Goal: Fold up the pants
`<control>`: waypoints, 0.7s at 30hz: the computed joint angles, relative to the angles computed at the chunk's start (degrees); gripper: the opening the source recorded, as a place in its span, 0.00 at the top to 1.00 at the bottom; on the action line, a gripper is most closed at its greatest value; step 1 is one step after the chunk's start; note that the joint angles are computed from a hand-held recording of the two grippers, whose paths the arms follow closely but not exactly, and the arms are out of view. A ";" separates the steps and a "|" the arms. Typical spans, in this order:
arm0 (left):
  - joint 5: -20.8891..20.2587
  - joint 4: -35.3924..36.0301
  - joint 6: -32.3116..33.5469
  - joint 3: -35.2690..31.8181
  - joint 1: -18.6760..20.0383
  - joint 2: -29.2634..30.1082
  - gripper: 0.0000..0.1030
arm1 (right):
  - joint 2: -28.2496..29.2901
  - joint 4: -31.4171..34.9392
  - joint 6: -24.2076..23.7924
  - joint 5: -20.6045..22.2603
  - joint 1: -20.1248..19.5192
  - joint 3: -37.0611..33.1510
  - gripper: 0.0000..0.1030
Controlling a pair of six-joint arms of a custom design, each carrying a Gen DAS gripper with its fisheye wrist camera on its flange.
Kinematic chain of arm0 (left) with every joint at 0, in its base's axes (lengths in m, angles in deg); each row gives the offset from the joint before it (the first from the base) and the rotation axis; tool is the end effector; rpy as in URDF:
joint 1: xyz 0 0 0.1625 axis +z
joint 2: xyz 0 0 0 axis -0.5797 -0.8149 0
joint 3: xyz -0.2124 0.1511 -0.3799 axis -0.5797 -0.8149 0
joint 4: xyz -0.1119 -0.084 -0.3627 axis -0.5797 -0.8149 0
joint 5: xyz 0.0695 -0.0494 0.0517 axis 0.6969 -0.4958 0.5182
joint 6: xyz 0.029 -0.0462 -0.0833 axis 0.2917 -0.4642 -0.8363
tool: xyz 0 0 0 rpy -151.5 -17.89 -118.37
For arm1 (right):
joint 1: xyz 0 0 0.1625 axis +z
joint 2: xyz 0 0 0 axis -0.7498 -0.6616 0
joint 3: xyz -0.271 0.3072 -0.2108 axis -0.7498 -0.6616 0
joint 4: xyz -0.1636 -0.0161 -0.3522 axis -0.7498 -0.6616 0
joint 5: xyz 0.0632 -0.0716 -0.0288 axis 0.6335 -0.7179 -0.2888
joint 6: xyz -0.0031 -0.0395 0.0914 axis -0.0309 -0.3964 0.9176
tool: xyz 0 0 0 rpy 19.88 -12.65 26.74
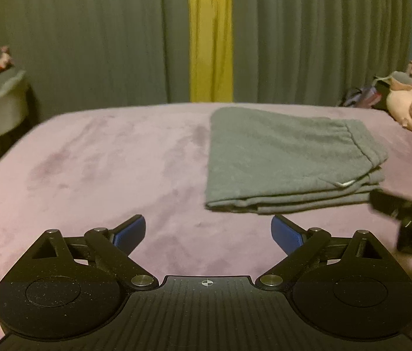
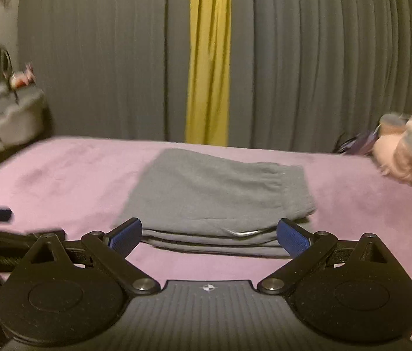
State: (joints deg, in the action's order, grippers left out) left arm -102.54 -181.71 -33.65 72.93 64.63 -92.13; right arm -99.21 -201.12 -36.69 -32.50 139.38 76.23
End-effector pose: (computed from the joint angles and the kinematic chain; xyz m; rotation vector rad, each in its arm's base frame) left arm -0.4320 -0.4978 0.0499 0.3505 2.1232 -1.0139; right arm 0.1130 -0.4993 0.3544 0.7401 -2.1438 1.1001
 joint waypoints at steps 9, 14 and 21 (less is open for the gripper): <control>-2.59 -10.45 11.79 -3.53 4.76 5.08 0.06 | 4.11 4.69 2.14 -5.18 -1.50 -5.02 0.04; -3.61 -15.16 17.96 -6.30 6.99 8.18 0.06 | 6.67 3.48 1.86 -5.92 -2.74 -7.65 0.04; -7.05 -17.97 22.67 -8.15 9.50 10.31 0.06 | 9.31 8.58 3.03 -4.83 -4.74 -12.51 0.04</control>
State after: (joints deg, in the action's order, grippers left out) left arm -109.59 -199.68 -10.98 64.78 74.13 -81.83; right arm -89.89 -192.54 -33.66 -37.33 134.63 63.72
